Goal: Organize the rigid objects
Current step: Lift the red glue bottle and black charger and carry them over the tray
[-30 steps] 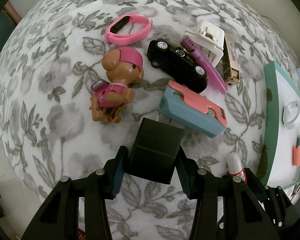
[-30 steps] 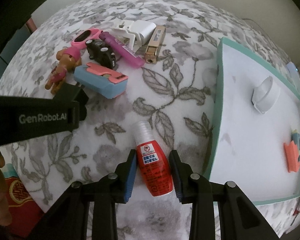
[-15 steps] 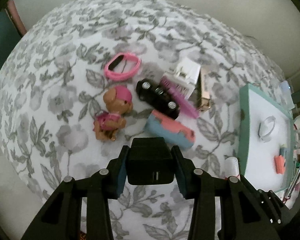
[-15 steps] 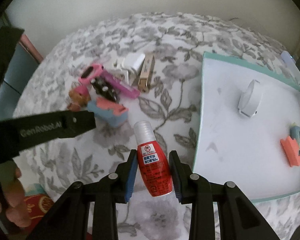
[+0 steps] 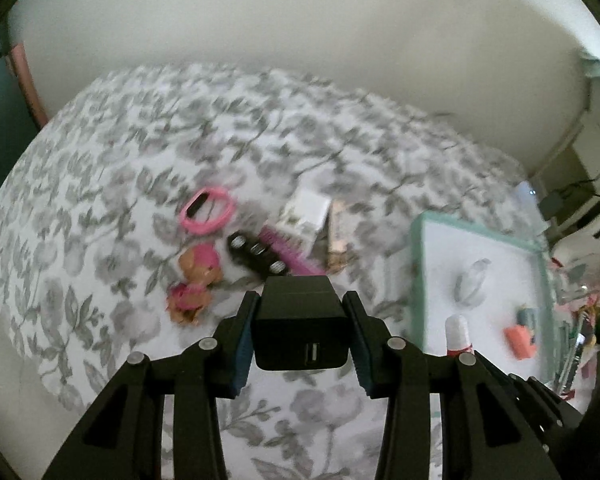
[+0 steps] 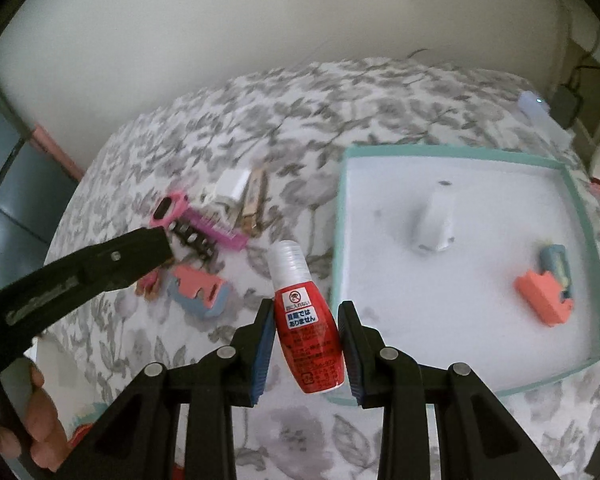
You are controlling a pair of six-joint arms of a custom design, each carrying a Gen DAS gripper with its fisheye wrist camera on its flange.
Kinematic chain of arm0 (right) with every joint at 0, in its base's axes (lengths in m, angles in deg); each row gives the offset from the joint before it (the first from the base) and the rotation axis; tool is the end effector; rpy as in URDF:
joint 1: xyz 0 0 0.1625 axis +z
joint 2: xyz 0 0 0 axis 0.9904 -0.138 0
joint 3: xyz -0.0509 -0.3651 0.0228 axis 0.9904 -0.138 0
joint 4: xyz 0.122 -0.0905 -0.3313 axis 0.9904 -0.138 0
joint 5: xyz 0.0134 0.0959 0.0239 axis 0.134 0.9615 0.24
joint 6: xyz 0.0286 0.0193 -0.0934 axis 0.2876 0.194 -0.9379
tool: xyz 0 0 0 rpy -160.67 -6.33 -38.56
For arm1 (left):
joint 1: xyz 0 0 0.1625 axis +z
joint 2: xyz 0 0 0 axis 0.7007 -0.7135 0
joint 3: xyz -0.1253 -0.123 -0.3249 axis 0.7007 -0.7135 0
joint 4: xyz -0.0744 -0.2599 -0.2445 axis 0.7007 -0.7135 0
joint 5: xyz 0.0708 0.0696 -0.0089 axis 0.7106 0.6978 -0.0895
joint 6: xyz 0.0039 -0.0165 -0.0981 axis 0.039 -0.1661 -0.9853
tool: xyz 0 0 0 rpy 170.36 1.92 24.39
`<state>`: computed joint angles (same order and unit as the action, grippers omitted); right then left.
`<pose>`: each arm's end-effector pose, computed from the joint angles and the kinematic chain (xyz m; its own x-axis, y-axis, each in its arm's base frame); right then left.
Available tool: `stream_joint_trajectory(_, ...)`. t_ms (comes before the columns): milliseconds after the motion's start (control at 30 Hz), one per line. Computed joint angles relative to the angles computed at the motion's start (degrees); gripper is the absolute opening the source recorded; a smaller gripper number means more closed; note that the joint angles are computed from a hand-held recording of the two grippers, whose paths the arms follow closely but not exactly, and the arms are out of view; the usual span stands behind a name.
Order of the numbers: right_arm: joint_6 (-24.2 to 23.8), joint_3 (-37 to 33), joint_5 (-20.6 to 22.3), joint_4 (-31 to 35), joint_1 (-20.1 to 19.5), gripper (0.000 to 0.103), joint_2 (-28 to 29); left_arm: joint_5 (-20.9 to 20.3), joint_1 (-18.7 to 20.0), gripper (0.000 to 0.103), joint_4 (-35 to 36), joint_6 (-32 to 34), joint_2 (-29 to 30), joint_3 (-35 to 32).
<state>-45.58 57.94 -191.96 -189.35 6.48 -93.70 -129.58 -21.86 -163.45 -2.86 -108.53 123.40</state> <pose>0.0797 -0.3396 0.2784 -0.8494 -0.0175 0.5275 -0.2510 0.8925 -0.3746 -0.3602 -0.3666 0.0251 -0.7932 -0.0893 -0.6024 0.2366 0.8663 -0.4399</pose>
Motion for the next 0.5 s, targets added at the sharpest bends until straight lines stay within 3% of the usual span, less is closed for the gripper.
stream_joint_trajectory(133, 0.3, -0.7, 1.9, 1.0, -2.1, 0.034, -3.1, 1.7, -1.6, 0.044, -2.3, 3.2, 1.7, -1.1)
stream_joint_trajectory(500, 0.3, -2.1, 0.0, -0.7, -7.1, 0.034, -6.9, 1.1, -4.2, 0.044, -11.2, 14.6, 9.9, -5.6)
